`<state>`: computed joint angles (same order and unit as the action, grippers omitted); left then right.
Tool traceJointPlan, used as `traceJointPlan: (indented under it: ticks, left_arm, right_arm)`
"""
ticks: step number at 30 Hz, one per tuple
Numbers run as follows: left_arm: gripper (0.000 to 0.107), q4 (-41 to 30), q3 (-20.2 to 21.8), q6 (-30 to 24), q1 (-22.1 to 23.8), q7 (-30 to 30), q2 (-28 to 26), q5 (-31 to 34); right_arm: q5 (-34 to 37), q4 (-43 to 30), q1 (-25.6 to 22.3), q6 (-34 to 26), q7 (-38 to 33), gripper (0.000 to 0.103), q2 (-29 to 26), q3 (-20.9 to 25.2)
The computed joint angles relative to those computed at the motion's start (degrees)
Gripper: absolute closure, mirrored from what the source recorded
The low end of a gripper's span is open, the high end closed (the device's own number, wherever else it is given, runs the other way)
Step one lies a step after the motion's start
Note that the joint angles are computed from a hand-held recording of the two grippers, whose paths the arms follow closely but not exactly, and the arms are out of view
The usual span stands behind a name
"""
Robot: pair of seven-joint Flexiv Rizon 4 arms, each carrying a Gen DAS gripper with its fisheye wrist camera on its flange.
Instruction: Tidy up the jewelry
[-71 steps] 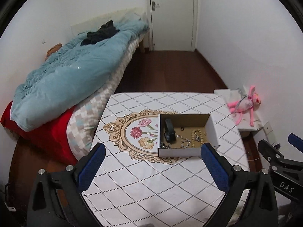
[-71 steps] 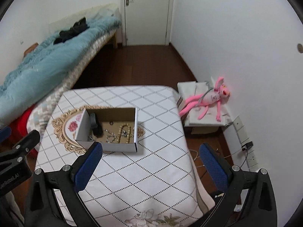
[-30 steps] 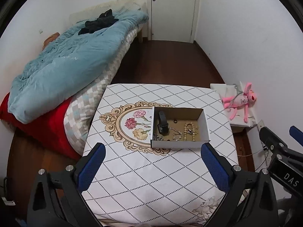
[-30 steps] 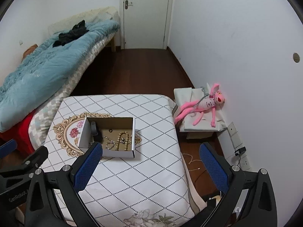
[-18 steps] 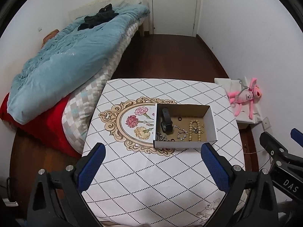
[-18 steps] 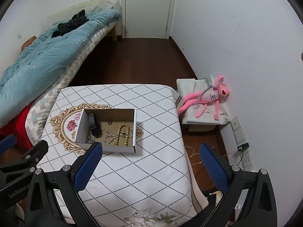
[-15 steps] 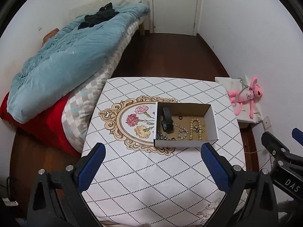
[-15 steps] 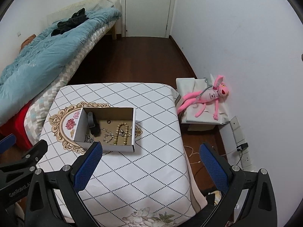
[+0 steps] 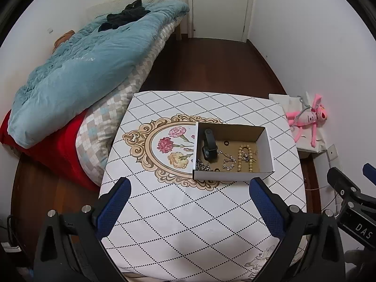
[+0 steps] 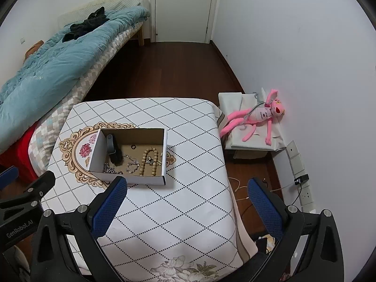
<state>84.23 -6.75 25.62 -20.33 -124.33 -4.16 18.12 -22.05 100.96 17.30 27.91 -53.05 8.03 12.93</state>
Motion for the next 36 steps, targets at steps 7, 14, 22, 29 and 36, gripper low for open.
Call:
traceJointPlan:
  ticks: [7, 14, 22, 29, 36]
  left_arm:
    - [0.004, -0.1, 0.0, -0.4, 0.1, 0.2, 0.0, 0.0]
    - [0.004, 0.1, 0.1, -0.5, 0.2, 0.6, -0.3, -0.6]
    - [0.004, 0.0, 0.1, -0.6, 0.2, 0.7, -0.3, -0.5]
    - [0.004, 0.0, 0.2, -0.7, 0.1, 0.4, -0.4, -0.3]
    - [0.004, 0.0, 0.3, -0.4, 0.2, 0.7, -0.6, -0.7]
  right_arm:
    - [0.0, 0.1, -0.1, -0.1, -0.4, 0.000, 0.0, 0.0]
    - [0.1, 0.1, 0.2, -0.3, -0.5, 0.000, -0.6, 0.1]
    - [0.3, -0.1, 0.5, -0.6, -0.7, 0.000, -0.9, 0.0]
    - [0.3, -0.1, 0.6, -0.4, -0.6, 0.000, -1.0, 0.1]
    - [0.3, -0.2, 0.7, -0.4, -0.6, 0.000, -1.1, 0.0]
